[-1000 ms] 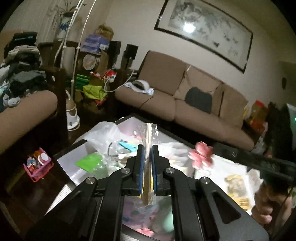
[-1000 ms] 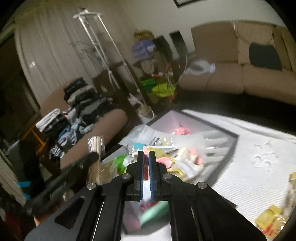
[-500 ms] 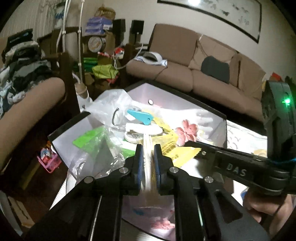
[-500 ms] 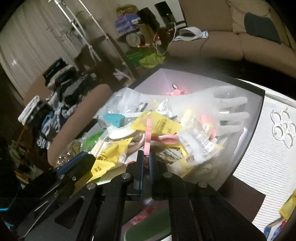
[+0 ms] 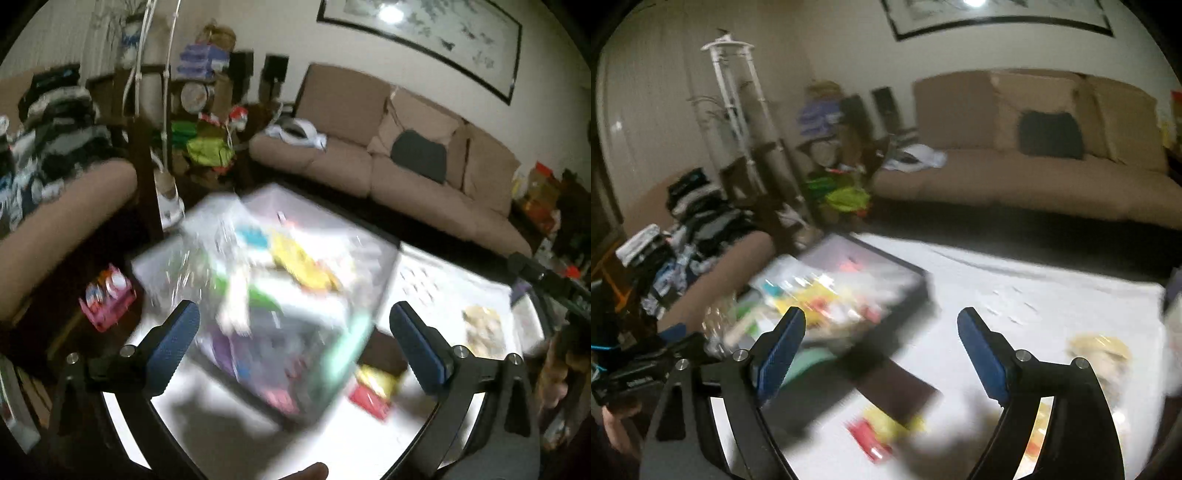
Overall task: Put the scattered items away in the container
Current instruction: 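Lower both held items into the black box and open both tools, then grasp the red KFC ketchup packet with the left tool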
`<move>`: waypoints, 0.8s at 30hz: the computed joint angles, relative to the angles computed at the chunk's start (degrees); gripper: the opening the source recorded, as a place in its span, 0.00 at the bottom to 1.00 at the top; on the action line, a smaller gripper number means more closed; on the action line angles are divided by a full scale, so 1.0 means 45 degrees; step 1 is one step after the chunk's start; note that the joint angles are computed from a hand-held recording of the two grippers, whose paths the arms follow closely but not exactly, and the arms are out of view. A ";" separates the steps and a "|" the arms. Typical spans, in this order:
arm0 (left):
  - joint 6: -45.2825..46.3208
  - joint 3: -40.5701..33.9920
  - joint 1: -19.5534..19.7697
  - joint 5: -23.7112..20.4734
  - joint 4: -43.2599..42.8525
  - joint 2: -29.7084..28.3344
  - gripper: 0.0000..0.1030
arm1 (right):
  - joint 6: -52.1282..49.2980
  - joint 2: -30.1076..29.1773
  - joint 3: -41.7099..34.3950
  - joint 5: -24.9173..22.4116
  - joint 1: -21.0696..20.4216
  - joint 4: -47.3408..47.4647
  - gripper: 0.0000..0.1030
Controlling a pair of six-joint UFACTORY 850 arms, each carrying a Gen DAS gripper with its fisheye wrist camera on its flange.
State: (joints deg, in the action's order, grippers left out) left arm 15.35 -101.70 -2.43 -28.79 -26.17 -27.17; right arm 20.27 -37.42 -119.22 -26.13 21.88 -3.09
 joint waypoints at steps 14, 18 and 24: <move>0.1304 0.1419 -0.2506 -0.1220 0.0207 -0.0104 0.99 | 0.2013 0.3750 0.6947 -0.1206 -0.0746 -0.1725 0.85; -0.0269 0.1160 -0.2842 -0.0942 0.1793 -0.0817 0.91 | 0.2167 0.3884 0.7148 -0.1084 -0.0854 -0.1339 0.85; -0.3213 0.0246 -0.3156 -0.1300 0.4444 -0.2048 0.90 | 0.1477 0.3684 0.7134 -0.1137 -0.0950 -0.0812 0.85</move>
State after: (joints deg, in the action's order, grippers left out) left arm 0.89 -100.59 -16.63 -34.64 -6.17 -36.39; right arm 26.91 -20.84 -87.12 -31.25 17.61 -6.74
